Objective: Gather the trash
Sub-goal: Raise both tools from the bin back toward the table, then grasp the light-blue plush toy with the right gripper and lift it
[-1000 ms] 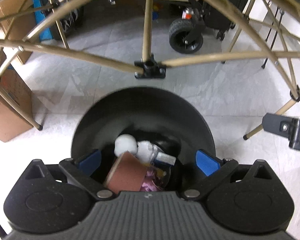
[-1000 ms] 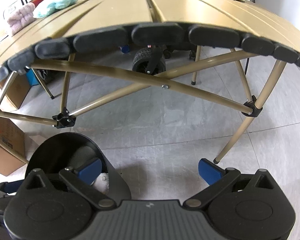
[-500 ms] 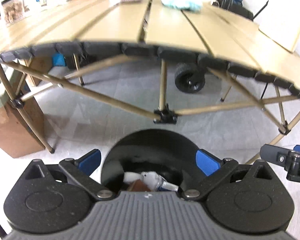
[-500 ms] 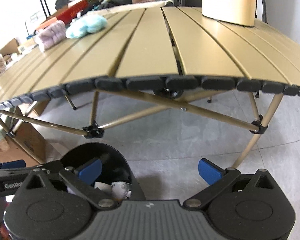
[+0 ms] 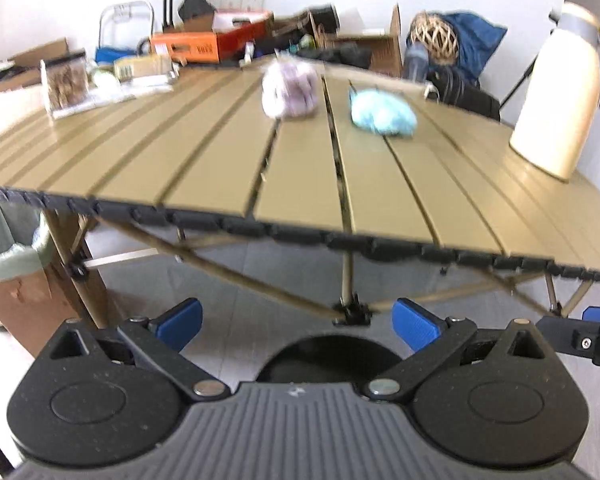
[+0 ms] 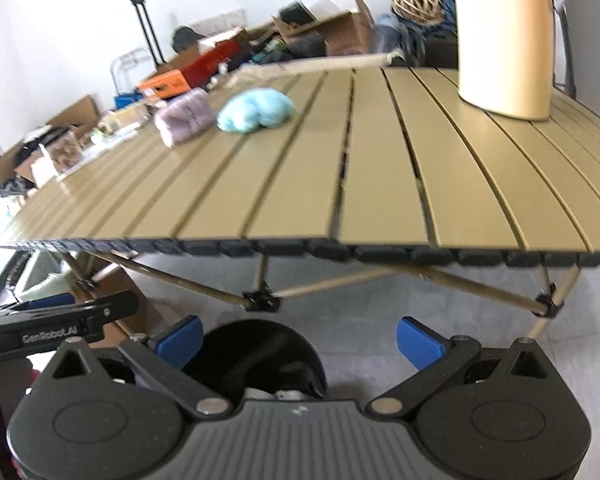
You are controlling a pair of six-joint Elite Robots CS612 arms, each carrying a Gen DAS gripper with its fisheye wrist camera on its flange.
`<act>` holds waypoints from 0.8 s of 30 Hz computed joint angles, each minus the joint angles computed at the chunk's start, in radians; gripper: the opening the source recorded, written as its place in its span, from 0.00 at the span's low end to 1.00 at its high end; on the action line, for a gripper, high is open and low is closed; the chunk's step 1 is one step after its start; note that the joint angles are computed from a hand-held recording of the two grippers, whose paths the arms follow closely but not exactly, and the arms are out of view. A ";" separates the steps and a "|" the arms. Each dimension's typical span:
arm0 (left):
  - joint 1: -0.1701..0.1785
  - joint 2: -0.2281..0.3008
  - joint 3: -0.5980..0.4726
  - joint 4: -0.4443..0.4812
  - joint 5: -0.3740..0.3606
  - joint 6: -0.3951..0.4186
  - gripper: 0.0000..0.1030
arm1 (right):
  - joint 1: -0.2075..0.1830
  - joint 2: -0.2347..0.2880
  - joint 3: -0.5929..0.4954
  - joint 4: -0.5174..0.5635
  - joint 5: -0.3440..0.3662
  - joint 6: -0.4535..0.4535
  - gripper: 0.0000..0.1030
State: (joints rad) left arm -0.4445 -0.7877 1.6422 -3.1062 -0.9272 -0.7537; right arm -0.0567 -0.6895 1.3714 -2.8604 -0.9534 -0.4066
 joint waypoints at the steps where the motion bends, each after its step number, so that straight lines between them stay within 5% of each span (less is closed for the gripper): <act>1: -0.003 -0.001 0.002 -0.011 0.022 0.007 1.00 | -0.002 -0.003 0.002 -0.002 0.012 0.000 1.00; 12: -0.006 0.004 -0.005 -0.110 0.118 0.075 1.00 | 0.007 0.013 -0.019 -0.100 0.127 0.092 1.00; 19: 0.018 0.022 -0.043 -0.167 0.131 0.124 1.00 | 0.029 0.048 -0.056 -0.245 0.077 0.166 1.00; 24: 0.046 0.030 -0.080 -0.165 0.123 0.123 1.00 | 0.034 0.081 -0.111 -0.257 0.110 0.208 1.00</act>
State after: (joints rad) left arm -0.3988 -0.7577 1.5619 -3.2709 -0.8042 -0.6311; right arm -0.0225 -0.6083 1.2601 -3.1174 -0.8438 -0.1983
